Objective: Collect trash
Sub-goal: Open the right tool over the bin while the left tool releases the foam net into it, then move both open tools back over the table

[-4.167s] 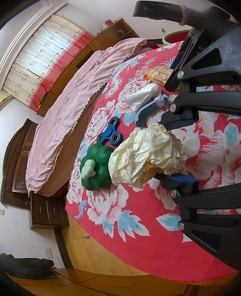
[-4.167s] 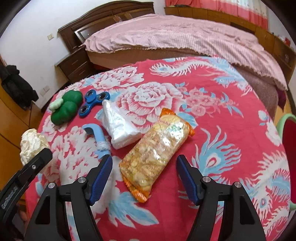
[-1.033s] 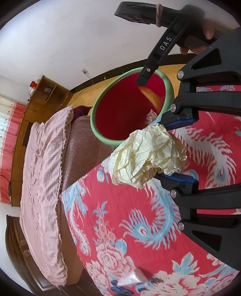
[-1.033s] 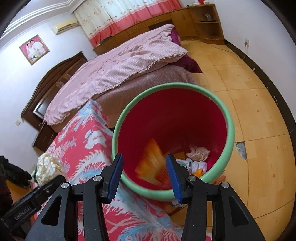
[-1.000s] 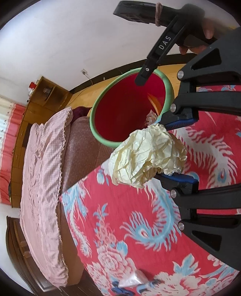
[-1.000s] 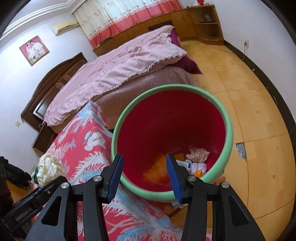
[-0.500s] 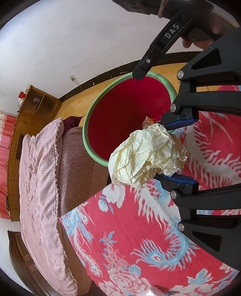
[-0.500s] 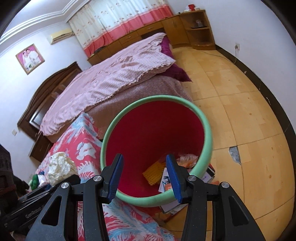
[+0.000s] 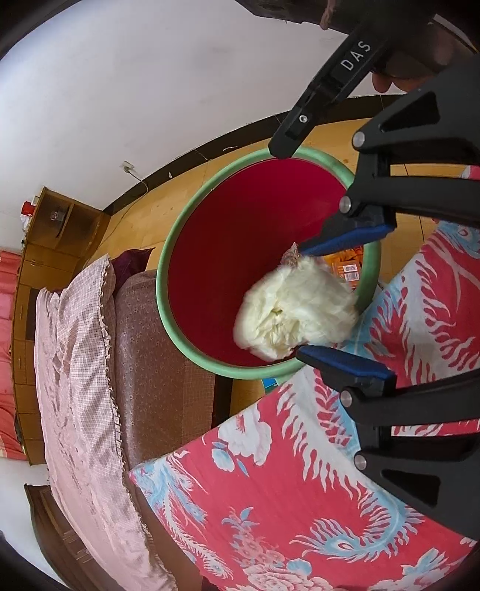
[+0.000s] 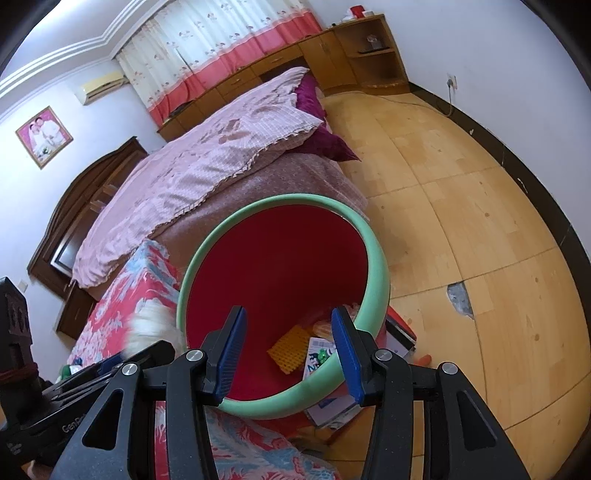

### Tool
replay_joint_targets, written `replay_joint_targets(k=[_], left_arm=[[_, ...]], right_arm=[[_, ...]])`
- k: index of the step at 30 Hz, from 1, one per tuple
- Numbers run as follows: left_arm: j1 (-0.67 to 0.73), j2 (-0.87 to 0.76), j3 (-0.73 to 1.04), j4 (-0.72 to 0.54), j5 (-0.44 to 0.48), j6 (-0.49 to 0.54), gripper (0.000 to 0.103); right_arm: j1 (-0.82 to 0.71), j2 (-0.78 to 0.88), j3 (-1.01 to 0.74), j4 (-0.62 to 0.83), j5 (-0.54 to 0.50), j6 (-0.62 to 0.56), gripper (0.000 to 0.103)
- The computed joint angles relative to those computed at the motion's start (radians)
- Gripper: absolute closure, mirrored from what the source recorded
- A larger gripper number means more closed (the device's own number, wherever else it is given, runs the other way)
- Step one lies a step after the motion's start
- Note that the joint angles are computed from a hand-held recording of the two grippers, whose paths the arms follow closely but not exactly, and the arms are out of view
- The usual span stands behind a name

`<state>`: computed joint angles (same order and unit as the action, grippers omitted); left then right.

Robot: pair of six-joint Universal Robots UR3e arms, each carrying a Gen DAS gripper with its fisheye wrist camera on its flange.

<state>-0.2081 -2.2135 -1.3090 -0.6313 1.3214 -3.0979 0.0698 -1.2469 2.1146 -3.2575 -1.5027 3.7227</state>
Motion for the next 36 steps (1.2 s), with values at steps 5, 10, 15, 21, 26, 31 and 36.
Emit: replay_joint_targets(k=[5,10,15,21,26,31,36], left_arm=[[0.004,0.010,-0.014,0.011,-0.005,0.000,0.053],[0.019,0.052,-0.071,0.039,-0.014,-0.013,0.053],[0.052,0.113,-0.154,0.081,-0.014,-0.029,0.053],[0.107,0.196,-0.271,0.136,-0.022,-0.046,0.053],[0.169,0.275,-0.377,0.170,-0.035,-0.060,0.053],[0.243,0.367,-0.499,0.212,-0.061,-0.074,0.053],[0.321,0.468,-0.616,0.245,-0.066,-0.080,0.053]], right_arm=[[-0.002,0.003,0.001,0.002,0.006,0.004,0.053],[-0.001,0.000,0.001,0.012,0.015,0.005,0.053],[0.013,-0.004,-0.008,0.025,0.015,0.002,0.053],[0.046,0.000,-0.038,0.047,0.016,0.009,0.049],[0.086,0.005,-0.083,0.081,0.007,0.013,0.046],[0.130,0.009,-0.123,0.110,-0.001,0.016,0.043],[0.177,0.018,-0.156,0.137,-0.006,0.019,0.042]])
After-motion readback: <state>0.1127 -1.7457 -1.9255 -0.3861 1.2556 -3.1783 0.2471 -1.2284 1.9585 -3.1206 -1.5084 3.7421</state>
